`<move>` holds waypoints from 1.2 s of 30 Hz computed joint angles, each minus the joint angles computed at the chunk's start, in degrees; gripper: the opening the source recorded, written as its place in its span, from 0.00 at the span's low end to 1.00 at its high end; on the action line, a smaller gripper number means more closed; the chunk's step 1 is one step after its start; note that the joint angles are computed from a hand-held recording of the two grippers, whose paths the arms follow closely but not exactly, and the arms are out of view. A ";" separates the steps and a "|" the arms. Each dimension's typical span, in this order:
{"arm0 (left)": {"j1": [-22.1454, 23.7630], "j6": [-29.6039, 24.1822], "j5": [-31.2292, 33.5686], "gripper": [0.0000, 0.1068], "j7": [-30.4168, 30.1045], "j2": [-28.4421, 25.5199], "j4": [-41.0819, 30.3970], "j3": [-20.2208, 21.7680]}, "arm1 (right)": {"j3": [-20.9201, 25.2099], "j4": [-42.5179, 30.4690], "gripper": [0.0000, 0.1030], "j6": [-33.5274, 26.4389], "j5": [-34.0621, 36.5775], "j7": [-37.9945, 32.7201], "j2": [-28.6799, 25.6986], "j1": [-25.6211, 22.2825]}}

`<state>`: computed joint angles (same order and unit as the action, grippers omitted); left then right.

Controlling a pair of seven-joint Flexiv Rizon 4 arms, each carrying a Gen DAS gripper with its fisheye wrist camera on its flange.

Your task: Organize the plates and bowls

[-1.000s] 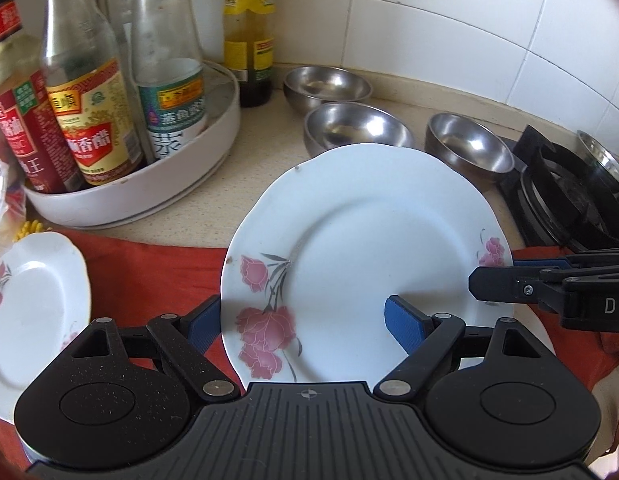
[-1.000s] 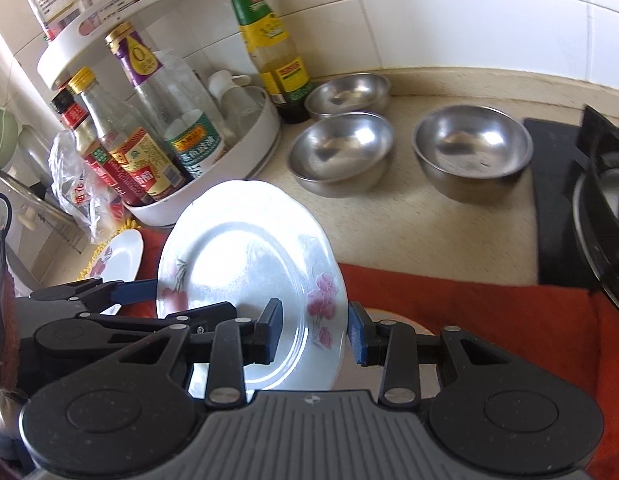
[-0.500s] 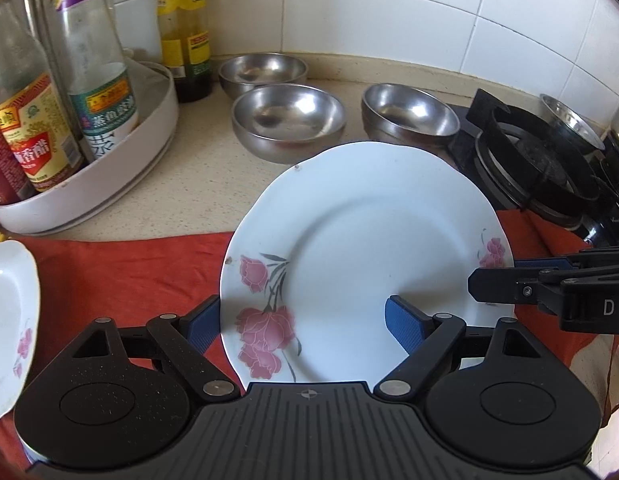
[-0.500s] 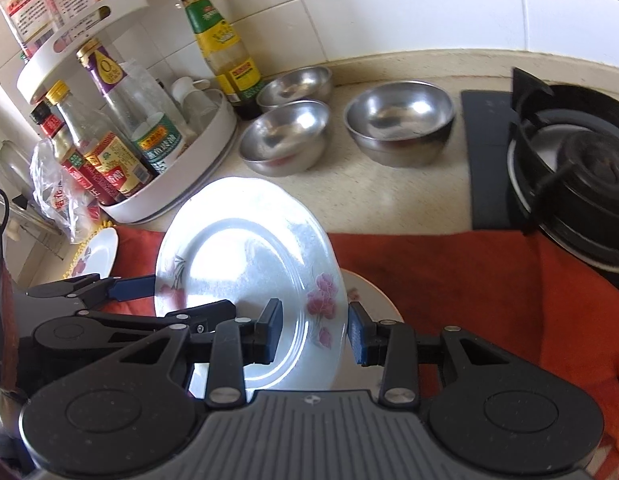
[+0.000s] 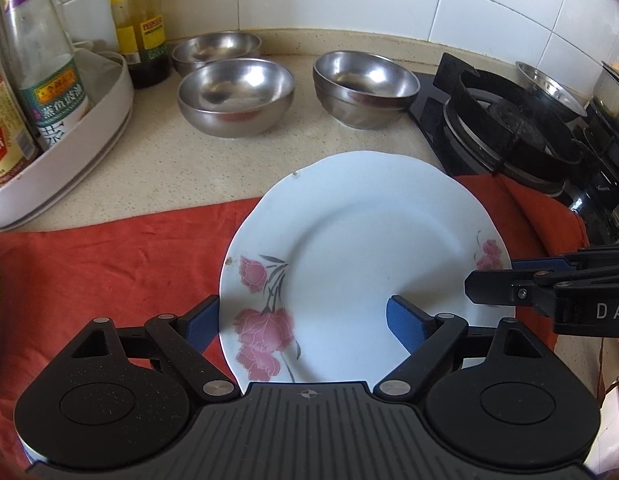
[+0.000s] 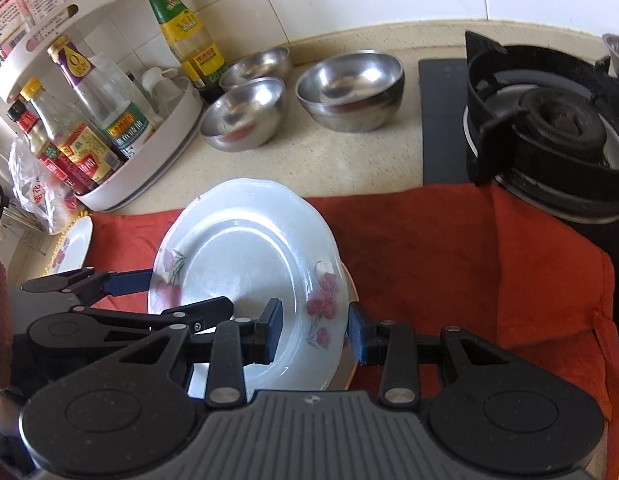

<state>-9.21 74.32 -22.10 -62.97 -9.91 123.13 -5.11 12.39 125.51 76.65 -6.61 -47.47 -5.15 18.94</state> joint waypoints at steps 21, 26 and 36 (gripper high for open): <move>0.04 0.06 3.92 0.83 -2.95 -1.23 -0.92 0.35 | -0.11 -0.28 0.38 1.00 0.58 -1.74 -0.50 -0.25; 0.20 0.91 3.07 0.83 -1.95 -0.81 -0.30 0.06 | -0.18 -0.18 0.38 1.79 -1.55 -2.00 -0.57 -0.03; 0.22 2.85 4.51 0.84 -4.87 0.55 1.01 1.63 | 1.24 -1.84 0.38 0.78 3.36 -6.88 -1.88 0.10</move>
<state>-8.99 77.17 -17.60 -67.84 -9.36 124.13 -3.48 13.63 123.67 77.43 -3.26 -54.35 -7.03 19.04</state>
